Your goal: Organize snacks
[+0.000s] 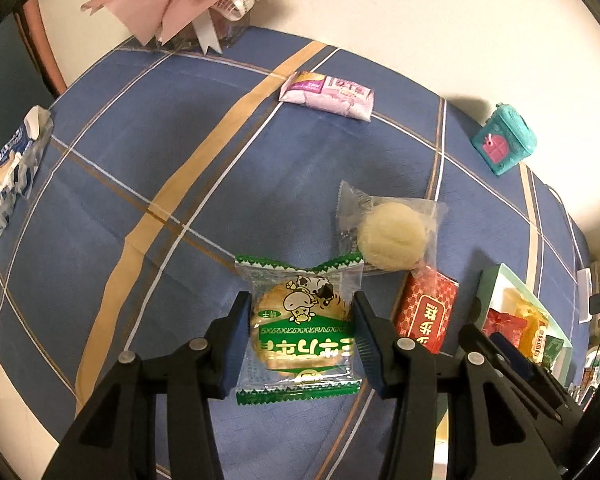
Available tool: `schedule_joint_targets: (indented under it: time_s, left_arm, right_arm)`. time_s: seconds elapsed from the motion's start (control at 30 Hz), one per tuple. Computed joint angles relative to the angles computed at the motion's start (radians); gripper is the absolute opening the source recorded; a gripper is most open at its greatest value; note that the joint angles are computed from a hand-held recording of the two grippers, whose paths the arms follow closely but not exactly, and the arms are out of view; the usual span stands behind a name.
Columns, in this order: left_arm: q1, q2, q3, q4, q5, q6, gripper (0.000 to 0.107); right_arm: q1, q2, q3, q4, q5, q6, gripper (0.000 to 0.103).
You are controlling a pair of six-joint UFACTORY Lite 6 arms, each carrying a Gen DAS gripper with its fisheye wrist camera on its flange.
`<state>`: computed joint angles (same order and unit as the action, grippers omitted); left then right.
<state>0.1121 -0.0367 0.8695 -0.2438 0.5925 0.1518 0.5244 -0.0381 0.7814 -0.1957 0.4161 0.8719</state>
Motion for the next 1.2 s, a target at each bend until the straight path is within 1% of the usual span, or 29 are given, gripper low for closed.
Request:
schedule_joint_targets:
  time_s: [0.03, 0.1, 0.13, 0.17, 0.2, 0.27, 0.3, 0.4, 0.5, 0.53, 0.57, 0.6, 0.73, 0.83, 0.93, 1.0, 1.13, 1.2]
  left_arm:
    - [0.007, 0.006, -0.003, -0.008, -0.004, 0.006, 0.051]
    - [0.025, 0.025, 0.000, -0.024, -0.008, 0.020, 0.051]
    - [0.033, 0.029, 0.001, -0.029, -0.006, 0.028, 0.051]
    - [0.041, 0.031, 0.001, -0.034, -0.005, 0.036, 0.051]
    - [0.053, 0.037, 0.003, -0.044, -0.005, 0.052, 0.051]
    - [0.067, 0.050, 0.006, -0.058, -0.005, 0.072, 0.051]
    - [0.075, 0.060, 0.009, -0.065, -0.005, 0.084, 0.051]
    - [0.096, 0.086, 0.018, -0.101, 0.004, 0.129, 0.051]
    - [0.119, 0.120, 0.036, -0.148, 0.018, 0.183, 0.051]
    - [0.124, 0.129, 0.041, -0.155, 0.020, 0.193, 0.051]
    - [0.131, 0.138, 0.047, -0.165, 0.023, 0.207, 0.051]
    - [0.142, 0.149, 0.053, -0.175, 0.027, 0.223, 0.051]
    - [0.187, 0.183, 0.073, -0.211, 0.044, 0.273, 0.051]
    - [0.218, 0.205, 0.088, -0.244, 0.065, 0.314, 0.051]
    - [0.247, 0.214, 0.096, -0.269, 0.085, 0.348, 0.051]
    - [0.261, 0.220, 0.104, -0.279, 0.094, 0.361, 0.051]
    - [0.287, 0.240, 0.122, -0.309, 0.119, 0.396, 0.051]
    - [0.297, 0.249, 0.130, -0.317, 0.129, 0.408, 0.051]
  right_arm:
    - [0.001, -0.003, -0.009, 0.006, -0.011, -0.003, 0.046]
    - [0.014, 0.001, -0.003, 0.022, -0.024, -0.012, 0.052]
    - [0.018, 0.001, 0.000, 0.044, -0.031, -0.030, 0.059]
    - [0.028, -0.012, -0.006, 0.048, -0.041, -0.025, 0.063]
    - [0.044, 0.006, 0.004, 0.016, -0.058, 0.016, 0.064]
    - [0.069, 0.032, 0.023, -0.039, -0.057, 0.070, 0.068]
    - [0.074, 0.055, 0.037, -0.032, -0.052, 0.065, 0.068]
    - [0.059, 0.112, 0.067, 0.080, -0.040, -0.041, 0.068]
    - [0.070, 0.169, 0.108, 0.060, -0.026, -0.023, 0.069]
    - [0.077, 0.189, 0.124, 0.056, -0.024, -0.022, 0.075]
    - [0.088, 0.207, 0.137, 0.016, -0.017, 0.020, 0.083]
    - [0.096, 0.221, 0.146, -0.022, -0.018, 0.056, 0.085]
    - [0.101, 0.299, 0.205, 0.020, -0.025, 0.021, 0.098]
    - [0.130, 0.379, 0.293, -0.052, 0.044, 0.101, 0.099]
    - [0.155, 0.452, 0.373, -0.095, 0.111, 0.123, 0.102]
    - [0.157, 0.486, 0.413, -0.086, 0.131, 0.107, 0.103]
    - [0.164, 0.568, 0.518, -0.084, 0.220, 0.107, 0.103]
    - [0.170, 0.644, 0.614, -0.077, 0.274, 0.093, 0.103]
